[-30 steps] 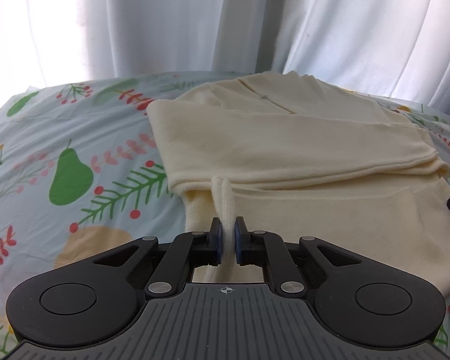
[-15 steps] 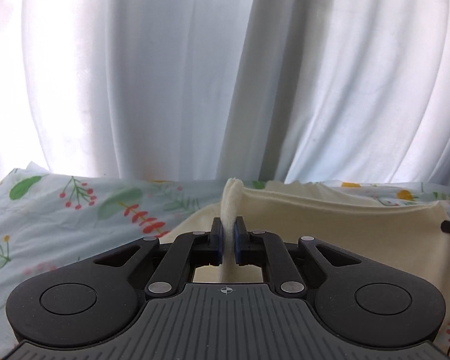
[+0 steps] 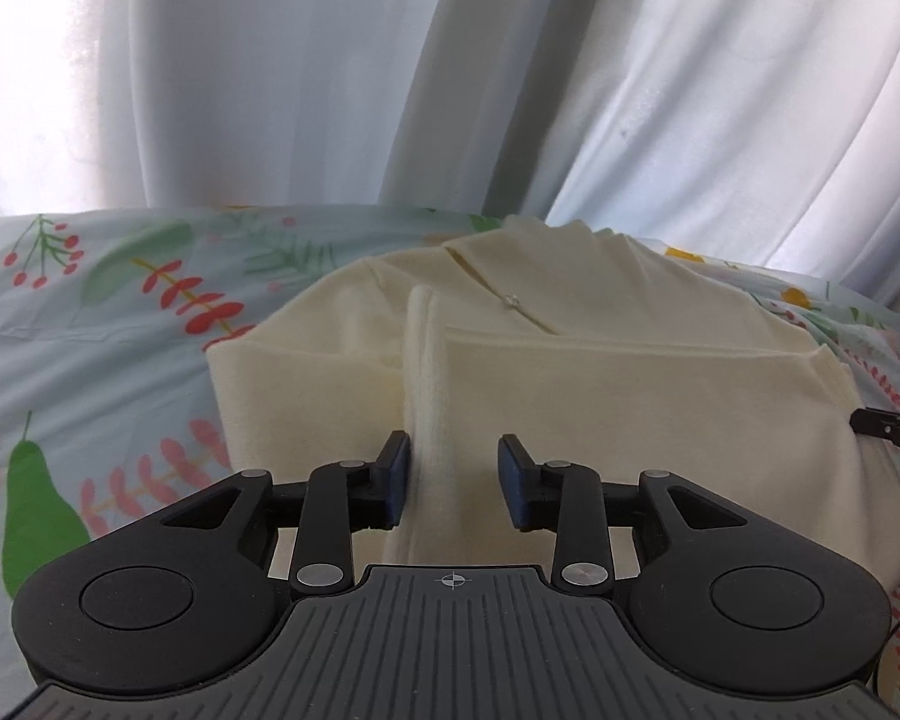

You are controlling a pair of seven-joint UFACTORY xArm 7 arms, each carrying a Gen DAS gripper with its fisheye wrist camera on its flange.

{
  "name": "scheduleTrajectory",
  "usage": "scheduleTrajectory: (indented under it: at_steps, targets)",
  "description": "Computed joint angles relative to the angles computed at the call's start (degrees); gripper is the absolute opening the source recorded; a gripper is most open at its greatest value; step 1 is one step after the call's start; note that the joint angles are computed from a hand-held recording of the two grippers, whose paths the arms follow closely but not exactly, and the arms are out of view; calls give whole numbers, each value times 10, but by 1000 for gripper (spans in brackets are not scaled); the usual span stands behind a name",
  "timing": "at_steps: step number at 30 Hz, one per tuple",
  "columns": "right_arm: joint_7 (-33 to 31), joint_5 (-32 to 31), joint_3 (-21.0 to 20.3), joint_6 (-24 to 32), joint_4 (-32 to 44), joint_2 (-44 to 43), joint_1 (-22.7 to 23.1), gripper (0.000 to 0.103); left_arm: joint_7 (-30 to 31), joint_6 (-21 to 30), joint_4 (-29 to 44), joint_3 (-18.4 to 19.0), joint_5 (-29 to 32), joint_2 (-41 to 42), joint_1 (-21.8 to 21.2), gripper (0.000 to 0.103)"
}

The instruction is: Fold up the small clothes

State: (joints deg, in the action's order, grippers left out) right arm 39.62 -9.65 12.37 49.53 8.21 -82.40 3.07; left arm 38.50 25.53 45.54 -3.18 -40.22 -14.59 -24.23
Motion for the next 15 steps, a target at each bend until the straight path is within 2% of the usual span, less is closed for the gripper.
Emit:
scheduleTrajectory:
  at_steps: [1, 5, 6, 7, 9, 10, 12, 15]
  targets:
    - [1, 4, 4, 9, 1, -9, 10, 8, 3, -3, -1, -1, 1, 1, -1, 41]
    - [-6, -3, 27, 16, 6, 6, 27, 8, -28, -26, -5, -21, 53, 6, 7, 33]
    - [-8, -9, 35, 16, 9, 15, 27, 8, -35, -34, -8, -24, 65, 5, 7, 26]
    - [-8, -16, 41, 16, 14, 28, 26, 8, -46, -41, -11, -29, 84, 2, 9, 9]
    - [3, -24, 53, 18, 20, 36, 24, 5, -94, -57, -18, -52, 149, -10, 29, 9]
    - [7, -31, 60, 19, 24, 38, 24, 5, -92, -59, -18, -42, 158, -20, 18, 9]
    - [5, -56, 67, 6, 34, 41, 17, 5, -67, -70, -11, -20, 148, -36, -7, 9]
    - [-2, -88, 60, -39, 58, 68, -10, 5, -65, -82, 30, -7, 143, -27, -23, 9]
